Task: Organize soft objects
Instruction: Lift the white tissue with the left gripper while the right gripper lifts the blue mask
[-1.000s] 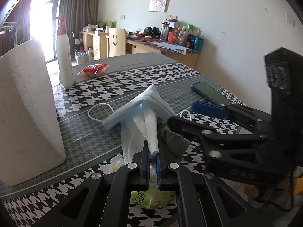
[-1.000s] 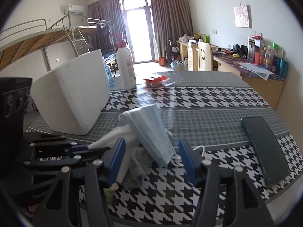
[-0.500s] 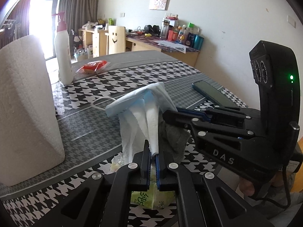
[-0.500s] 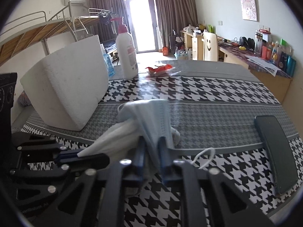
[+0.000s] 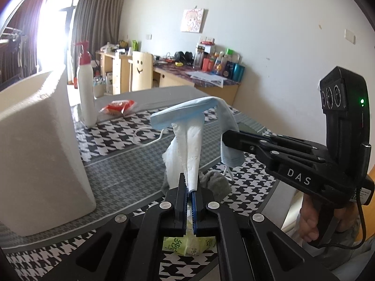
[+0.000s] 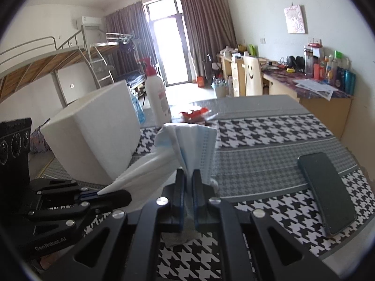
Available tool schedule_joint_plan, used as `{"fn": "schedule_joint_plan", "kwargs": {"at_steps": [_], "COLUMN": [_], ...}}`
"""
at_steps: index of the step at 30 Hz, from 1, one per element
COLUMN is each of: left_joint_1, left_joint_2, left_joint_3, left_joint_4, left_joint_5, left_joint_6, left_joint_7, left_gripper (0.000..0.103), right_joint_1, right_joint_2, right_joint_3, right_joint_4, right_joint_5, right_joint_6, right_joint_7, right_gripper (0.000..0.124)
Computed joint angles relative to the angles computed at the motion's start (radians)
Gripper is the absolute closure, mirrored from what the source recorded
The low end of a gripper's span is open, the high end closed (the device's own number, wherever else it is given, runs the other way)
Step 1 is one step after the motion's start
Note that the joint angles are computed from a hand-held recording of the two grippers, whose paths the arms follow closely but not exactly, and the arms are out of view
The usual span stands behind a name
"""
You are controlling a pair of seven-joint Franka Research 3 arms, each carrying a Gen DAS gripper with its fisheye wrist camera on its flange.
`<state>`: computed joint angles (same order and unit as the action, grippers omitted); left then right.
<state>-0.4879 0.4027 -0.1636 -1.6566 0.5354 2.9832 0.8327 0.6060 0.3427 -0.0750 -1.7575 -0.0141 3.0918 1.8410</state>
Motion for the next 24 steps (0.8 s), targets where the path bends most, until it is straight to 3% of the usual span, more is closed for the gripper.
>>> {"fn": "schedule_joint_plan", "kwargs": {"at_steps": [2,9,13,19,22,24], "left_joint_1": [-0.017,-0.043,-0.038,-0.049,-0.045,-0.043], "left_joint_2": [-0.018,-0.06,-0.083,-0.124,-0.136,-0.141], "left_joint_3": [0.026,0.068,0.072,0.105,0.108,0.108], "left_joint_4": [-0.016,-0.055,-0.078,-0.105,-0.105,-0.101], "left_joint_5": [0.026,0.118,0.157,0.288,0.362,0.412], "left_joint_6": [0.017,0.033,0.042,0.049,0.051,0.045], "left_joint_7": [-0.029,-0.124,-0.169,-0.304,-0.369,-0.413], "left_gripper": [0.1,0.1,0.1,0.1,0.1,0.1], "right_joint_1": [0.045,0.115,0.265,0.236,0.303,0.299], "right_joint_2": [-0.003,-0.007,0.001,-0.009,-0.008,-0.012], "right_joint_3": [-0.054,-0.142,-0.33,-0.298,-0.38,-0.377], "right_joint_4": [-0.002,0.0,0.003,0.003,0.005,0.006], "right_joint_5": [-0.026,-0.067,-0.152,-0.227,-0.31,-0.338], "right_joint_6": [0.013,0.042,0.036,0.021,0.013,0.004], "right_joint_7": [0.045,0.134,0.289,0.356,0.452,0.482], "right_gripper": [0.116,0.116,0.116,0.116,0.116,0.116]}}
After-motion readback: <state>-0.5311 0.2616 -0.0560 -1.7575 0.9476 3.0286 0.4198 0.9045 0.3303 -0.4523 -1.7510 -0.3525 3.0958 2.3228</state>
